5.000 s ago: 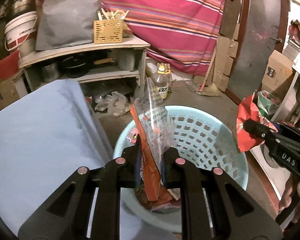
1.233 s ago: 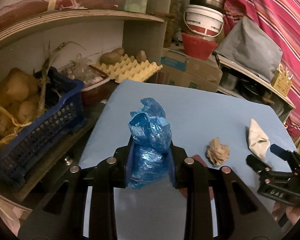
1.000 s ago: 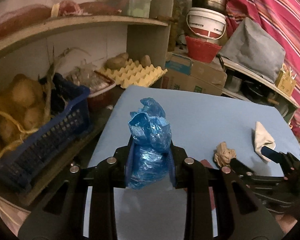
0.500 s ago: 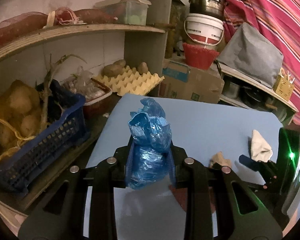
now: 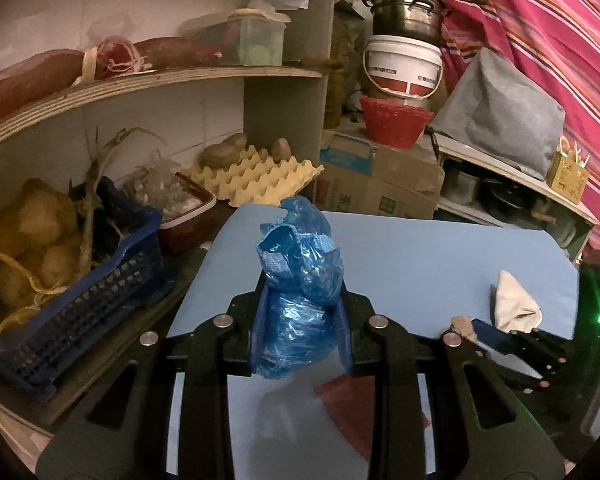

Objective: Collect trash
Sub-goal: 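Carry the blue bag and tan paper ball over the basket with both tools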

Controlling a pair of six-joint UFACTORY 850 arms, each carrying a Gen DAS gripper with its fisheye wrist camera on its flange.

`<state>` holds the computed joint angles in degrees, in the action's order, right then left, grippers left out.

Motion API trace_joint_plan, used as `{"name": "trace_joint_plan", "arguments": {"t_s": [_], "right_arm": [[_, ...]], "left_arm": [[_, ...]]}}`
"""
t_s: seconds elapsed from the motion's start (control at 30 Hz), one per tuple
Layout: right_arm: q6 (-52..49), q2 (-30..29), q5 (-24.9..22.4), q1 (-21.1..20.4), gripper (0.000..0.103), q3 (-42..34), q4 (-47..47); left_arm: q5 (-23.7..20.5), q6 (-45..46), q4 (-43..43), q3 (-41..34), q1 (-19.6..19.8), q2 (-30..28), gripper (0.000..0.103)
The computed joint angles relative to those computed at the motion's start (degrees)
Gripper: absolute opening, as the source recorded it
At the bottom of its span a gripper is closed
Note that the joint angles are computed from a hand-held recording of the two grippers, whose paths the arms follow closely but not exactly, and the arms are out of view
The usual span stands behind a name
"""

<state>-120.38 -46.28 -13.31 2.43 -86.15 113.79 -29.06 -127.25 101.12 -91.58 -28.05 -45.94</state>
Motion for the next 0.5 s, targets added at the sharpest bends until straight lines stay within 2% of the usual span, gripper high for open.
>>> {"name": "trace_joint_plan", "arguments": {"t_s": [0.27, 0.5], "right_arm": [[-0.4, 3.0, -3.1, -3.4, 0.03, 3.3, -0.1], [-4.5, 8.7, -6.1, -9.4, 0.03, 9.0, 2.7]], "left_arm": [[-0.8, 4.3, -2.7, -2.0, -1.9, -0.9, 0.027], [-0.1, 8.5, -6.1, -5.5, -4.6, -2.9, 0.027]]}}
